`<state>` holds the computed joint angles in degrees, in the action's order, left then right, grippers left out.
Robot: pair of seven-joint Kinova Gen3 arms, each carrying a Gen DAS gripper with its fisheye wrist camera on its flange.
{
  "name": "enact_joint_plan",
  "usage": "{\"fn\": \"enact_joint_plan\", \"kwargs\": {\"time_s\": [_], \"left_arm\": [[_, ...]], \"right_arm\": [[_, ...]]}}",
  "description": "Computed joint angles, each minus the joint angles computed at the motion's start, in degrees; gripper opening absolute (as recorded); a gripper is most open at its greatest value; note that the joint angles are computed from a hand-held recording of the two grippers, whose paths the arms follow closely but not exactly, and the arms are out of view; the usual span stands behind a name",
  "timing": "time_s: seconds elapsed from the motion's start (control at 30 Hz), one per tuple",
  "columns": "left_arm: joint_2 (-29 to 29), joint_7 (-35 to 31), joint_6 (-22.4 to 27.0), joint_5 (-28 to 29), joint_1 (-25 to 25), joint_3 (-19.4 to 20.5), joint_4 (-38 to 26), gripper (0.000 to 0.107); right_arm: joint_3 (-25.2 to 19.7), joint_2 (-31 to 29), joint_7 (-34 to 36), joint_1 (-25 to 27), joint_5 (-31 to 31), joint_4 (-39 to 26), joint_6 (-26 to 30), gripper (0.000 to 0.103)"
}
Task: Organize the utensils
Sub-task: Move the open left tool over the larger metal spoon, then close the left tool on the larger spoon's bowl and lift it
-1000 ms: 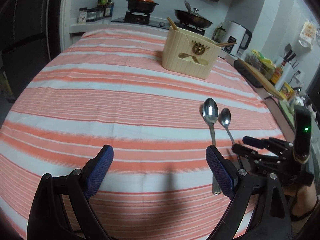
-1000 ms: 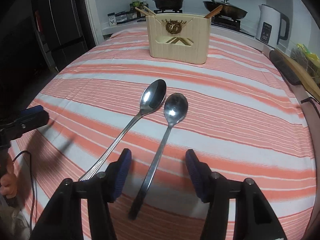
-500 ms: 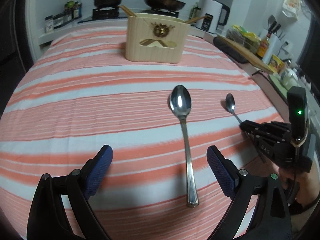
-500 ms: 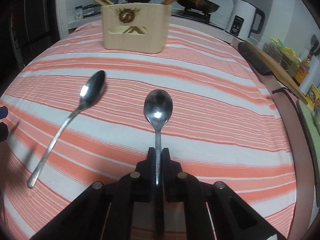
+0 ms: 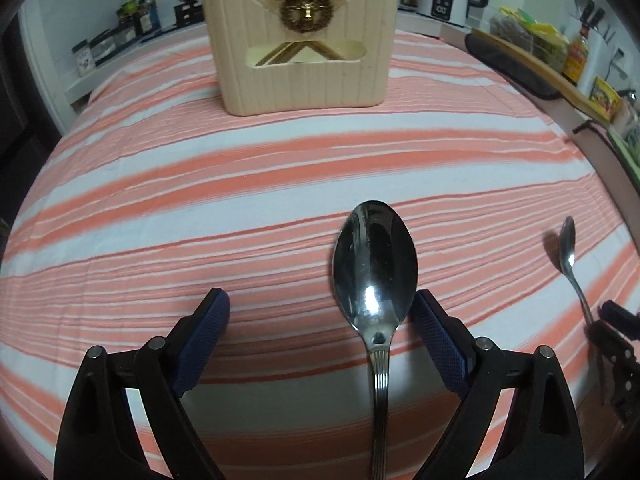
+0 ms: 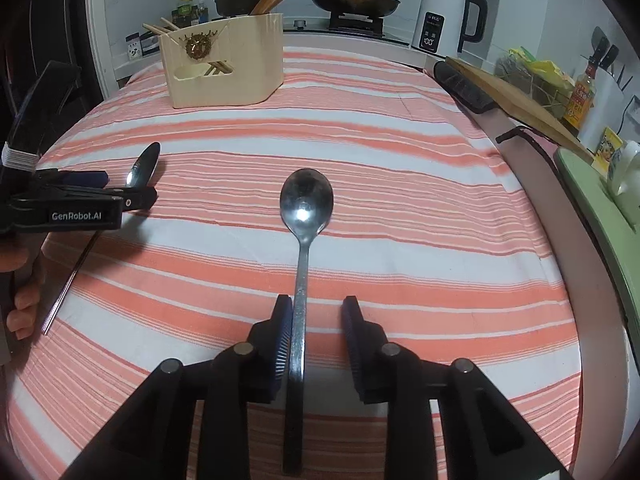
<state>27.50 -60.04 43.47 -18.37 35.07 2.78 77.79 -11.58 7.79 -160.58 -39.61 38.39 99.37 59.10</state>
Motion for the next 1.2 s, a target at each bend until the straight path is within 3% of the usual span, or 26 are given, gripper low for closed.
{"fn": "enact_joint_plan", "kwargs": {"time_s": [0.27, 0.33, 0.37, 0.5, 0.7, 0.9, 1.2], "left_arm": [[-7.08, 0.05, -6.09, 2.54, -4.11, 1.45, 11.14, 0.093], [-8.47, -0.52, -7.38, 2.91, -4.15, 2.29, 13.35, 0.095], [-8.66, -0.11, -7.32, 2.16, -3.33, 2.25, 13.69, 0.095], [-9.25, 3.38, -5.7, -2.55, 0.05, 1.32, 14.42, 0.095], [-10.3, 1.27, -3.51, -1.63, -3.12, 2.8, 15.09, 0.098], [-7.97, -7.92, -0.64, 4.49, -6.8, 5.69, 10.78, 0.101], [-1.12, -13.13, 2.96, 8.47, -6.14, 4.52, 0.0, 0.102]], "right_arm": [[-0.58, -3.49, 0.19, 2.11, -0.74, 3.58, -4.23, 0.029], [-0.93, -3.7, 0.33, 2.51, -0.17, 3.92, -5.22, 0.053], [-1.06, -3.74, 0.5, 2.68, 0.17, 4.05, -5.8, 0.057], [-0.77, -2.38, 6.06, 3.95, -2.17, 2.24, -6.17, 0.058], [0.17, -1.09, 13.45, 4.38, -6.06, 1.03, -6.25, 0.058], [1.09, -1.19, 17.37, 6.13, -9.08, 0.87, -8.1, 0.064], [3.16, 3.26, 24.02, 7.52, -11.58, -4.38, -9.79, 0.064]]}}
